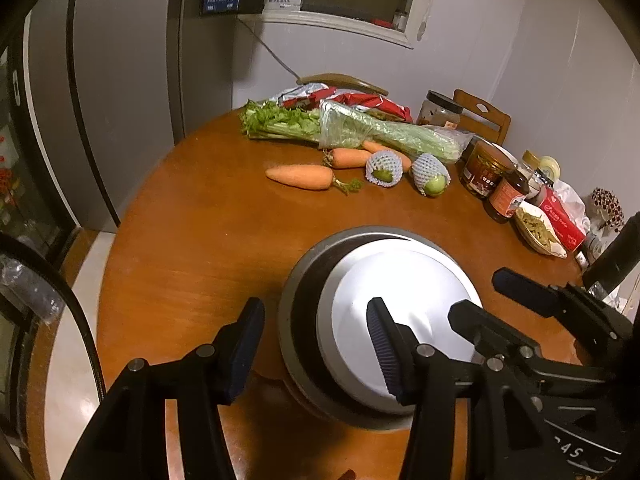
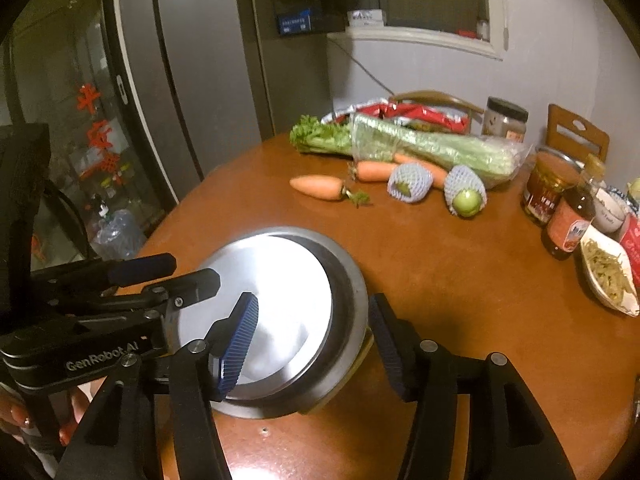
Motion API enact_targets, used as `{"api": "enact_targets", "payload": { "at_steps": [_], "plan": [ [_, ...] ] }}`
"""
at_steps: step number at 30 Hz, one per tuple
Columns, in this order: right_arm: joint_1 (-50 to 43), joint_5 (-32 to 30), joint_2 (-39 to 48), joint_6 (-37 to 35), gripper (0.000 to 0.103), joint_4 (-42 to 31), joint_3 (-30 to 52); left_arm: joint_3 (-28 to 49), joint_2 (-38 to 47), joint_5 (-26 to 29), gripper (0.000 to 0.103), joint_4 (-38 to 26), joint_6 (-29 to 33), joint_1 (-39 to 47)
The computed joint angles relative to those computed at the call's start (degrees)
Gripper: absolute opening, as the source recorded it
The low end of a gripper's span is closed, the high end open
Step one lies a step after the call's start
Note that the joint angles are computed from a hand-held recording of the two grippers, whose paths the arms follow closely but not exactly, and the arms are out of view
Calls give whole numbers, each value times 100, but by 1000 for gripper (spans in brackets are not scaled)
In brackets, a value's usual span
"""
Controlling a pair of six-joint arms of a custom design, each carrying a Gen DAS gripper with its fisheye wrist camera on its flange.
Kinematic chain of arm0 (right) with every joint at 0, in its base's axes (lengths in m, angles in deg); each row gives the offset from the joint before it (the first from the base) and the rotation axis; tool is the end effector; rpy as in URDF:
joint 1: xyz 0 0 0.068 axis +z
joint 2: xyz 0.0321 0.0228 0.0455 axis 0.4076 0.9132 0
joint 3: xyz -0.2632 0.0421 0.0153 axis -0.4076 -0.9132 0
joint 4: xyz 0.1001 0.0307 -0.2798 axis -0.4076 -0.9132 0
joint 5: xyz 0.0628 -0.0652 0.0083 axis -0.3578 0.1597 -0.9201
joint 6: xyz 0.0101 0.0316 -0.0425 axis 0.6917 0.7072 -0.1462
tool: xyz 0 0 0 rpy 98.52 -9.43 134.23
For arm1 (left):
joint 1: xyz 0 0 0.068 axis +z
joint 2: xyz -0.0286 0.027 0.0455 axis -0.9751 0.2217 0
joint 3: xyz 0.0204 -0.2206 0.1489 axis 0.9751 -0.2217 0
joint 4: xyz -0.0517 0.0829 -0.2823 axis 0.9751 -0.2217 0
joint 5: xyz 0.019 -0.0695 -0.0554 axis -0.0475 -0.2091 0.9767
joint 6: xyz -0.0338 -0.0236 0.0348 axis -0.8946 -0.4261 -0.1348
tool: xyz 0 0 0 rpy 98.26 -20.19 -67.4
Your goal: Organize plates and bowls
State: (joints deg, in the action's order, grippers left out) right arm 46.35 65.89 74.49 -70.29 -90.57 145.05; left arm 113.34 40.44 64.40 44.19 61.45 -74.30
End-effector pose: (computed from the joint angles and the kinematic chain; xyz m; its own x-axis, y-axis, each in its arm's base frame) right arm 0.3104 0.1287 0.2722 -0.6804 -0.1346 -0.7204 -0.3169 0.9404 0.1236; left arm 0.3155 0.0077 0.2628 -0.7680 -0.0129 -0.6403 0.1179 0.9799 -0.1611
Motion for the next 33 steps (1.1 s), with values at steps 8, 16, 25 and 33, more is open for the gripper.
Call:
{"api": "enact_targets", "payload": {
  "at_steps": [8, 16, 25, 33],
  "plan": [
    [254, 323, -810, 132, 64, -80, -502, -488, -854, -198, 55, -168, 53, -39],
    [577, 691, -1630, 420, 68, -137, -1238, -1217, -1746, -428, 56, -309, 142, -116],
    [1093, 1294, -2480, 795, 68, -436, -1798, -1779, -2672, -486, 57, -604, 204, -146],
    [1560, 1797, -3066, 1108, 68, -766, -2061, -2062, -3209, -528, 57, -899, 133, -224]
  ]
}}
